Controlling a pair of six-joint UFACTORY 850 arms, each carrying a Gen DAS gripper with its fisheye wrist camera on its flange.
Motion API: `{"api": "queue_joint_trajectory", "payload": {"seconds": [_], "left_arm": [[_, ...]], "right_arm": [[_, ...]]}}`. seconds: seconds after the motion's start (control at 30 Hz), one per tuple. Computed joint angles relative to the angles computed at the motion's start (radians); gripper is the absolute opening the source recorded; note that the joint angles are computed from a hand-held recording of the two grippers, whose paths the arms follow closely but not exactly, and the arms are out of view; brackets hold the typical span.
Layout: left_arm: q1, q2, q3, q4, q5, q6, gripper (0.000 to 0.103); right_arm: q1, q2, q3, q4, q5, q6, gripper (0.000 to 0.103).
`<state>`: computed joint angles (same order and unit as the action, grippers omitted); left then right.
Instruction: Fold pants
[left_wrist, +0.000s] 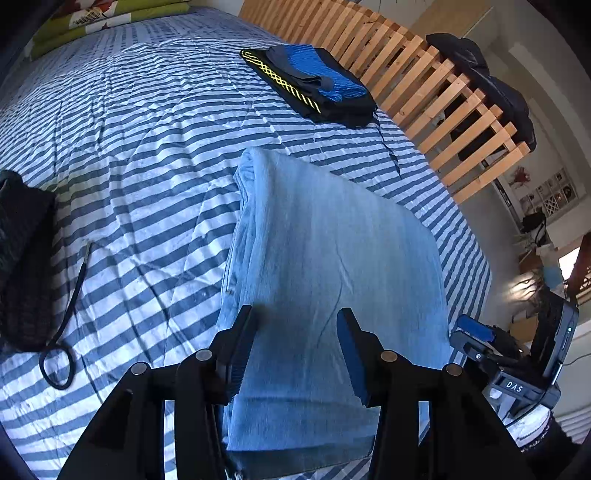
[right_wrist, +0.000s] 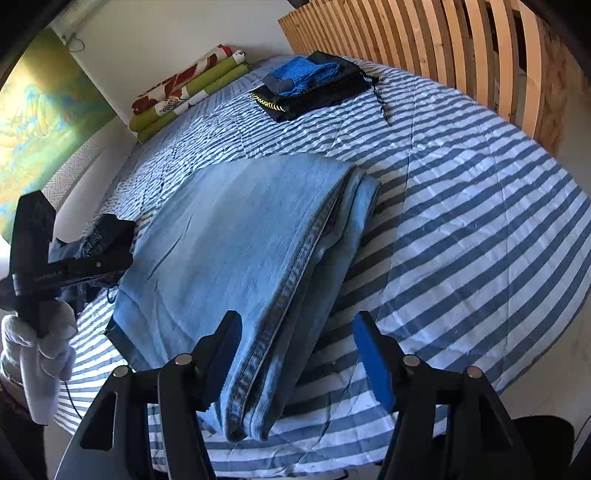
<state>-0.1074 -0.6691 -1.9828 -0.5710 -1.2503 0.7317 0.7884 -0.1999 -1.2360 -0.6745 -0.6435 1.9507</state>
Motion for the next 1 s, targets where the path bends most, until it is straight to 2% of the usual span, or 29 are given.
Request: {"api": "queue_joint_trajectory", "payload": {"seconds": [0.07,0.13,0.2,0.23,0.33,0.43,0.5,0.67,0.73,0.93,1.0], "left_arm": [[-0.018,-0.047,-0.071,0.025,-0.01,-0.025,0.053],[-0.035,-0.097,-0.14,0.056,-0.023,-0.048,0.059],[-0.044,-0.144,-0.196,0.074,-0.055,-0.067,0.061],[-0.047,-0.173,-0.231,0.08,-0.083,-0.079,0.061],[-0.05,-0.204,-0.245,0.094,-0.095,-0.081,0.066],[-0.041,-0.242,-0.275,0.062,-0.135,-0.085,0.07],[-0.033,-0.261,-0.289,0.036,-0.153,-0.086,0.071],[-0.037,-0.279,-0.312,0.03,-0.174,-0.058,0.071],[-0.041,-0.287,-0.327,0.036,-0.189,-0.052,0.071],[-0.066,-0.231,-0.25,0.103,-0.135,0.035,0.067],[-0.067,-0.235,-0.258,0.108,-0.14,0.035,0.067]], "right_arm": [[-0.02,-0.012,-0.014,0.035,-0.022,-0.022,0.069],[-0.046,-0.009,0.001,0.072,0.014,-0.012,0.076],[-0.075,-0.005,0.023,0.144,0.059,-0.028,0.076],[-0.086,0.0,0.042,0.168,0.102,-0.023,0.076],[-0.111,0.017,0.104,0.218,0.254,0.012,0.076],[-0.111,0.018,0.117,0.15,0.29,0.081,0.077],[-0.115,0.014,0.12,0.147,0.329,0.061,0.077],[-0.131,-0.019,0.082,0.273,0.366,-0.126,0.078],[-0.133,-0.05,0.038,0.309,0.333,-0.209,0.076],[-0.125,-0.09,-0.023,0.292,0.275,-0.2,0.058],[-0.128,-0.089,-0.02,0.308,0.287,-0.207,0.058]]}}
